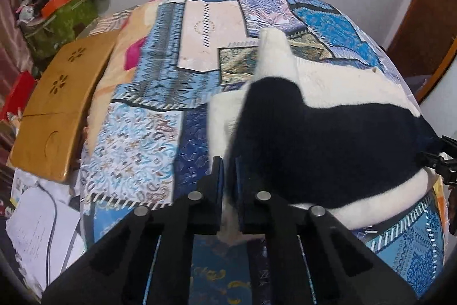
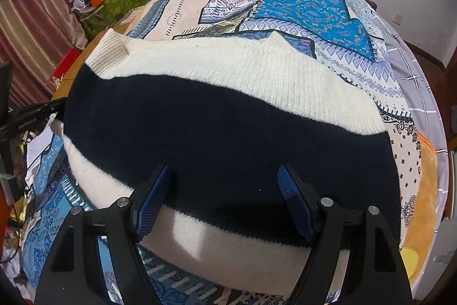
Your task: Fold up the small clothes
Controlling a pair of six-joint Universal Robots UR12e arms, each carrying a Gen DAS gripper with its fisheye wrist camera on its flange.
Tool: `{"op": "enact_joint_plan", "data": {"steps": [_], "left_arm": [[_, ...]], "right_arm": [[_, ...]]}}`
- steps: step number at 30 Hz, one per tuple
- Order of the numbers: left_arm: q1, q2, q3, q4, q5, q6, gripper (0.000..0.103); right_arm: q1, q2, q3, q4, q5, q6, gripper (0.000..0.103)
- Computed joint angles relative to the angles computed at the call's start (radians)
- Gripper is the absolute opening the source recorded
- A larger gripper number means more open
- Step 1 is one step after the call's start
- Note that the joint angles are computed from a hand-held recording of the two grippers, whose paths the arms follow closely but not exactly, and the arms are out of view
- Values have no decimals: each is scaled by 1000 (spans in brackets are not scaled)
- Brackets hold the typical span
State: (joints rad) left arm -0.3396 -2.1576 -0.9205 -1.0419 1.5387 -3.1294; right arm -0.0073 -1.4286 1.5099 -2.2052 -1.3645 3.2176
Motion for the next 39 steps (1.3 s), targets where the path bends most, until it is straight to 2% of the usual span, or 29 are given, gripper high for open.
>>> {"op": "enact_joint_plan", "data": {"steps": [1, 4, 8, 10, 11, 12, 14, 16, 18, 20, 24, 26, 29, 33, 39], "left_arm": [[-1, 2, -6, 6, 41, -14, 0], [19, 2, -5, -57, 13, -53, 0], [24, 28, -44, -47, 16, -17, 3], [27, 41, -58, -44, -1, -9, 10], [27, 45, -60, -42, -8, -8, 18], [26, 51, -68, -37, -11, -8, 31], [18, 63, -85, -5, 19, -12, 44], [11, 72, -99, 21, 50, -11, 49], [11, 79, -105, 20, 44, -29, 50], [15, 88, -115, 17, 21, -61, 52], [20, 119, -161, 60, -17, -114, 66], [19, 128, -173, 65, -36, -121, 69], [17, 130, -176, 58, -82, -126, 81], [9, 118, -161, 48, -133, -132, 83], [10, 69, -101, -55, -288, -188, 83]], "right_arm": [[1, 0, 2, -4, -1, 1, 77], [3, 0, 4, -9, -6, -1, 77], [2, -1, 1, -3, -5, 2, 77], [1, 0, -1, 1, -5, 5, 77], [2, 0, -2, 3, -7, 6, 77], [2, 0, -3, 5, -9, 8, 77], [5, 0, -5, 7, -13, 11, 77], [7, -1, -5, 9, -17, 11, 77], [8, -2, -4, 9, -20, 12, 77], [8, -3, -4, 9, -20, 11, 77], [9, -5, -2, 7, -20, 13, 77], [10, -6, -2, 8, -20, 13, 77], [11, -8, -1, 7, -20, 13, 77], [14, -10, -1, 8, -20, 11, 77], [14, -13, 5, 4, -20, 6, 77]]}}
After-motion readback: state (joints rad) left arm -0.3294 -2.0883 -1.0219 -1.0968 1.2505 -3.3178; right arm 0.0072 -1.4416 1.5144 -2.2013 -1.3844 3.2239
